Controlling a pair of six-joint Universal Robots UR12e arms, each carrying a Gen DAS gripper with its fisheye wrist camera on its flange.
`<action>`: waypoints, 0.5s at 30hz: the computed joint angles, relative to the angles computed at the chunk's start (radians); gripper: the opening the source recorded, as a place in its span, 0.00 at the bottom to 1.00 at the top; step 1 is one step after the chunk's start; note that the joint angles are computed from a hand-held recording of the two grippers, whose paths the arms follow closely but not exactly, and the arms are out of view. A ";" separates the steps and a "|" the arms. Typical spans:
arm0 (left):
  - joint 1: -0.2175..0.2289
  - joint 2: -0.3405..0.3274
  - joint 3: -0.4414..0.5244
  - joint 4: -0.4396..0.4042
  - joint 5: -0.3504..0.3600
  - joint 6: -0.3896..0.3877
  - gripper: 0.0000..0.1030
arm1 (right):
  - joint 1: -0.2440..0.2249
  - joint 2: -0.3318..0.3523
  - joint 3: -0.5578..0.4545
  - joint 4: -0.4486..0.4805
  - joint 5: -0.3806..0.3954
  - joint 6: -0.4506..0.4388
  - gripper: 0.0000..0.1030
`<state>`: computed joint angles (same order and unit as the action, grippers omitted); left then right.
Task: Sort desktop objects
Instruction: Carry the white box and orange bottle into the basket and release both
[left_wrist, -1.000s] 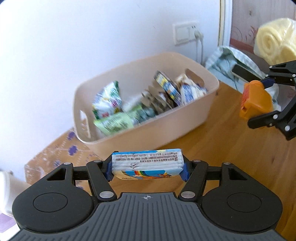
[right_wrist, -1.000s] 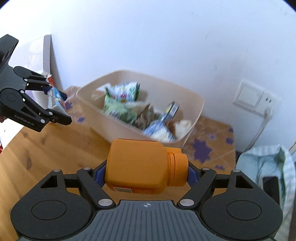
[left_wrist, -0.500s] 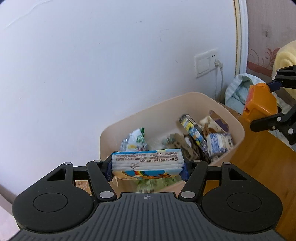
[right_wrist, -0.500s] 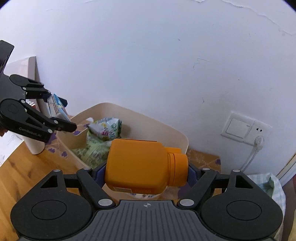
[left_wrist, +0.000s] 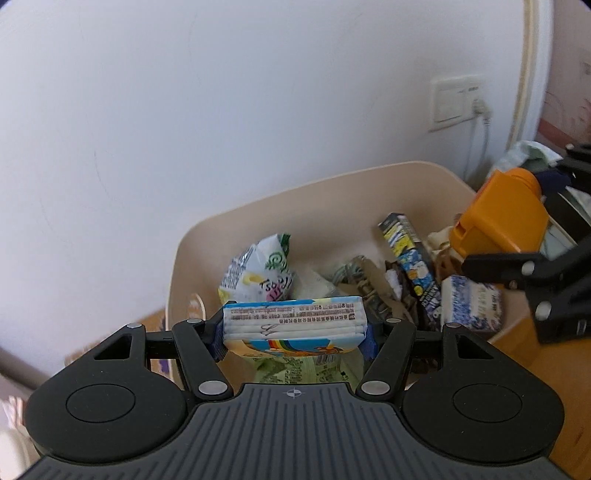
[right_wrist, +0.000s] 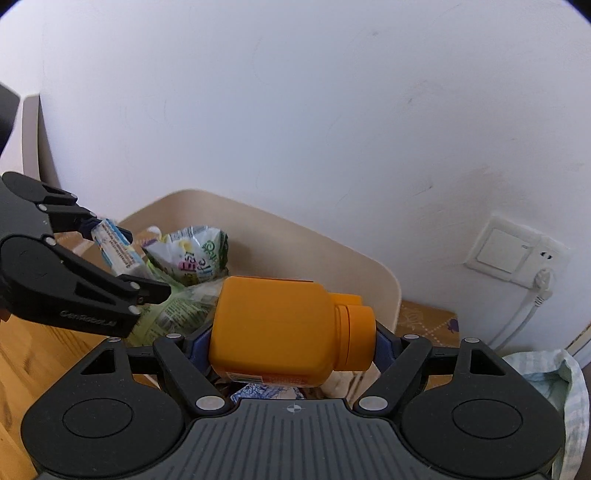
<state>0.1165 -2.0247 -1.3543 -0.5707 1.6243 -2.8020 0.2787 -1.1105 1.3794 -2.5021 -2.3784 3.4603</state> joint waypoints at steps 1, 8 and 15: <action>-0.001 -0.007 0.009 -0.015 0.009 -0.017 0.63 | -0.004 0.004 -0.003 0.006 0.004 -0.006 0.77; -0.006 -0.038 0.046 -0.099 0.068 -0.084 0.64 | -0.012 0.026 -0.021 0.064 0.010 -0.017 0.77; -0.002 -0.037 0.042 -0.114 0.051 -0.121 0.77 | -0.011 0.023 -0.018 0.081 -0.005 -0.008 0.81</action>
